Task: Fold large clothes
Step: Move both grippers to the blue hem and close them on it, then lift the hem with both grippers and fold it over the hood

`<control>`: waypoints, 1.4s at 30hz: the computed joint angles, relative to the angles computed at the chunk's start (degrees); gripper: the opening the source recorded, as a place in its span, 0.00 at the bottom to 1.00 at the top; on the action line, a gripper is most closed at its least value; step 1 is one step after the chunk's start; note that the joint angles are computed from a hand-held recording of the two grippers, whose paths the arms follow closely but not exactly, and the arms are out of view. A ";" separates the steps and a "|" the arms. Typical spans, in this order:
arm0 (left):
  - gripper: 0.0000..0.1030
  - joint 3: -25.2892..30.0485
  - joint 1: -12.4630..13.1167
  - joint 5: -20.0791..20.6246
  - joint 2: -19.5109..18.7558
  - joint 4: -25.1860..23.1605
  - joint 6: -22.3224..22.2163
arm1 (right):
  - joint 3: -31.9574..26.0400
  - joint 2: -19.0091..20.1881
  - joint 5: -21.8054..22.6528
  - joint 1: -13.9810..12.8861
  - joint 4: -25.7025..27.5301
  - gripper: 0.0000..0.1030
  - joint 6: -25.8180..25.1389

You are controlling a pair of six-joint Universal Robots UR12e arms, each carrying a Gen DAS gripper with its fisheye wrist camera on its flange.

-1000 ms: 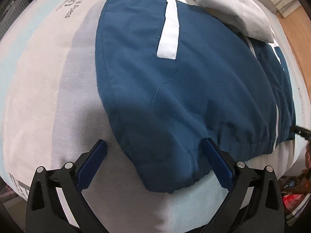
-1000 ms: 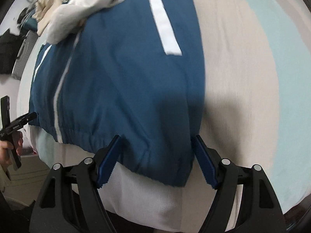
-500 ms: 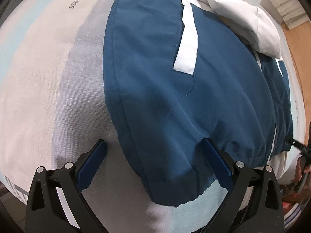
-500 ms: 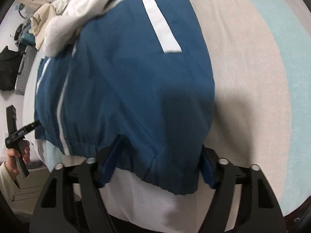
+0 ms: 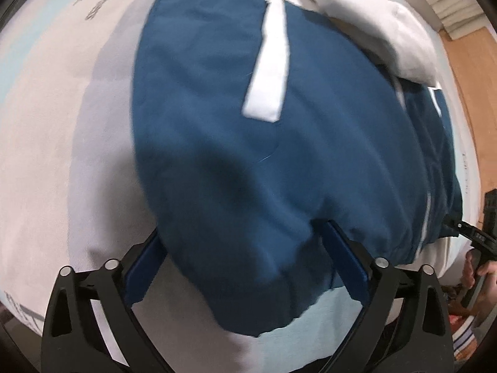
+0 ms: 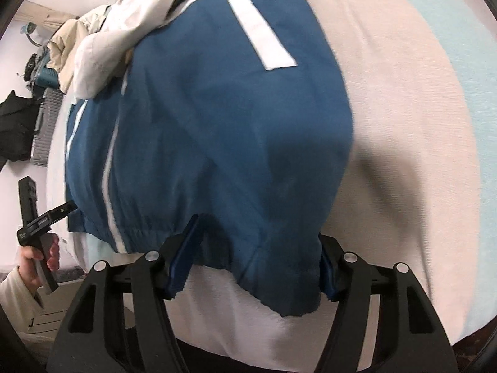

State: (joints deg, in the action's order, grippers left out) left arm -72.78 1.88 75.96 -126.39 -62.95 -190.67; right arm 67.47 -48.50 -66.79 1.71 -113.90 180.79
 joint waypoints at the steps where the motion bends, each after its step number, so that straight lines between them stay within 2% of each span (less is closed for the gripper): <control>1: 0.82 0.28 -0.06 -0.04 -0.09 -0.23 0.61 | -0.30 0.08 0.37 -0.16 0.25 0.60 -0.22; 2: 0.75 0.59 -0.23 -0.21 0.00 -0.50 1.11 | -0.65 0.25 0.41 -0.09 0.48 0.60 -0.53; 4: 0.68 0.61 -0.39 0.30 -0.13 -0.46 1.94 | -1.20 0.68 -0.75 0.52 0.88 0.60 -0.75; 7: 0.61 0.01 -0.53 1.63 0.10 0.02 2.42 | -1.51 1.03 -1.25 0.55 1.15 0.56 0.49; 9: 0.62 -2.04 -0.50 2.93 1.25 1.07 3.33 | -1.93 1.14 -1.63 0.73 1.44 0.51 1.40; 11: 0.74 -2.50 -0.77 2.89 1.39 1.49 3.15 | -2.63 1.27 -2.36 1.02 2.24 0.43 1.70; 13: 0.77 -2.26 -1.08 2.78 1.15 1.68 1.86 | -3.52 1.59 -3.72 1.40 3.34 0.33 1.81; 15: 0.71 -2.48 -1.30 2.86 1.21 2.30 0.23 | -4.29 1.94 -4.72 1.80 4.26 0.23 2.03; 17: 0.51 -2.43 -1.40 3.23 1.22 2.42 -2.82 | -4.89 2.21 -5.39 1.89 5.02 0.21 1.93; 18: 0.46 -2.48 -1.18 2.93 1.30 2.45 -3.61 | -4.82 2.14 -5.71 1.78 5.07 0.20 1.69; 19: 0.35 -2.76 -0.83 2.07 1.53 2.69 -4.52 | -5.03 2.23 -6.15 1.93 5.21 0.20 1.61; 20: 0.20 -3.21 -0.59 1.73 1.73 3.11 -4.37 | -5.16 2.29 -6.71 2.11 5.14 0.20 1.32; 23: 0.08 -3.07 -1.08 2.32 1.92 3.50 -2.58 | -5.04 2.18 -7.48 2.34 4.68 0.19 1.07; 28: 0.03 -1.03 -1.95 3.39 1.22 1.36 -2.72 | -5.71 2.23 -7.59 2.63 5.30 0.12 1.33; 29: 0.03 0.24 -2.96 3.93 0.59 0.76 -3.49 | -6.26 2.35 -8.43 2.84 5.96 0.12 1.40; 34: 0.03 7.22 -3.54 4.91 -2.03 -7.20 -4.23 | -8.57 2.80 -7.81 2.74 8.82 0.11 1.25; 39: 0.03 11.47 -3.12 6.40 -3.10 -11.26 -1.07 | -11.33 3.47 -6.95 2.62 11.32 0.10 -1.21; 42: 0.03 13.69 -3.46 6.49 -3.77 -12.71 -0.61 | -13.26 3.92 -6.75 2.83 12.07 0.09 -2.77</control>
